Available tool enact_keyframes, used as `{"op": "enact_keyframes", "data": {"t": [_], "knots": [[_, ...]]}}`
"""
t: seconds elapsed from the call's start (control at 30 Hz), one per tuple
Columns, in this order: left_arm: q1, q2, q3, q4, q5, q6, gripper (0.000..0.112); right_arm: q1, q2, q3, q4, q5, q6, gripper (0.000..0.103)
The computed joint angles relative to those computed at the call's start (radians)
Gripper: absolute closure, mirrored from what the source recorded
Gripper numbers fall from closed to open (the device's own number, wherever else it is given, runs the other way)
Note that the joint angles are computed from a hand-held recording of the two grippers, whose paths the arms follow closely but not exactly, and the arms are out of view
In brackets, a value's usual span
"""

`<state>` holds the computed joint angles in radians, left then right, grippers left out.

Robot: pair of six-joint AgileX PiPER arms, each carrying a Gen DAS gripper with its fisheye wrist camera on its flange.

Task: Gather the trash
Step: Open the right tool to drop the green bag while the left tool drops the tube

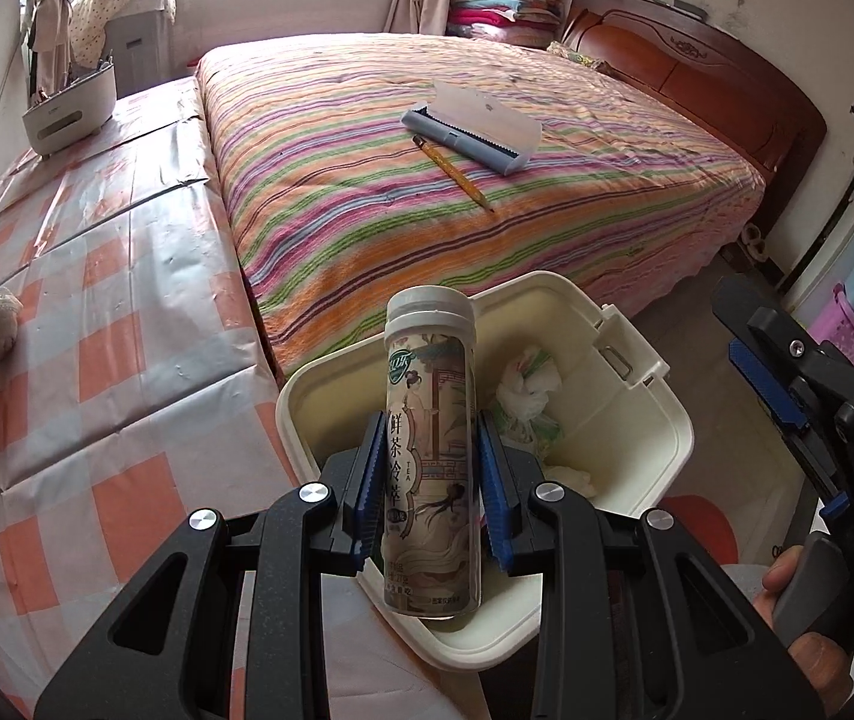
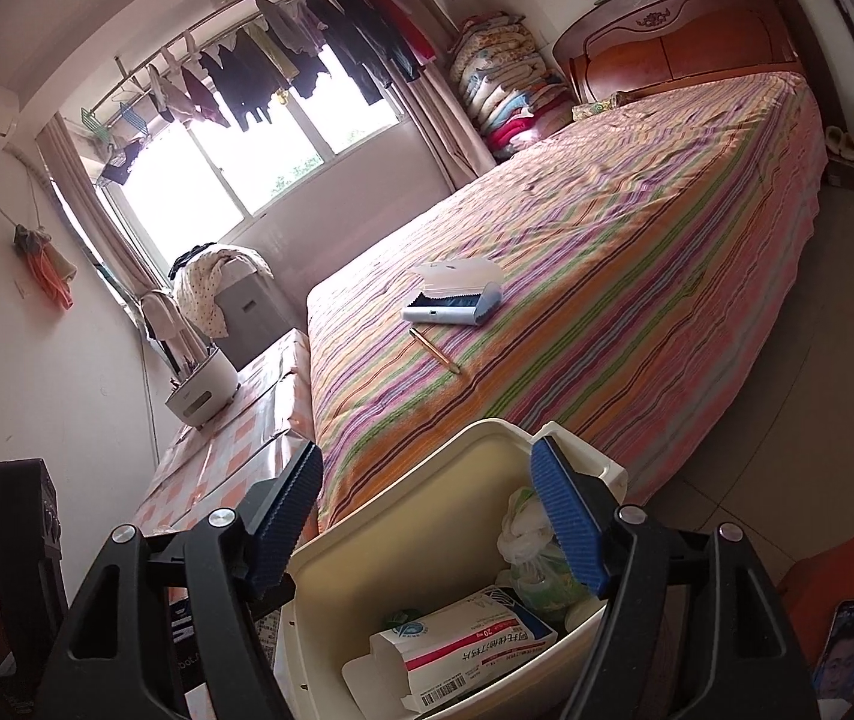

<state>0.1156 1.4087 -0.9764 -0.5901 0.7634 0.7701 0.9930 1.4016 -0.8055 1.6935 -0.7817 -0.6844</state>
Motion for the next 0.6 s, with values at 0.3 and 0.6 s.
{"op": "enact_keyframes", "data": {"t": [0.3,0.6], "knots": [[-0.054,0.023,0.021,-0.007,-0.031,-0.020,0.050,0.000,-0.027,0.027,-0.031,0.002,0.049,0.033],[0.015,-0.001,0.004,-0.010,-0.063,-0.043,0.033,-0.006,-0.025,0.020,-0.032,0.028,0.048,0.033]]}}
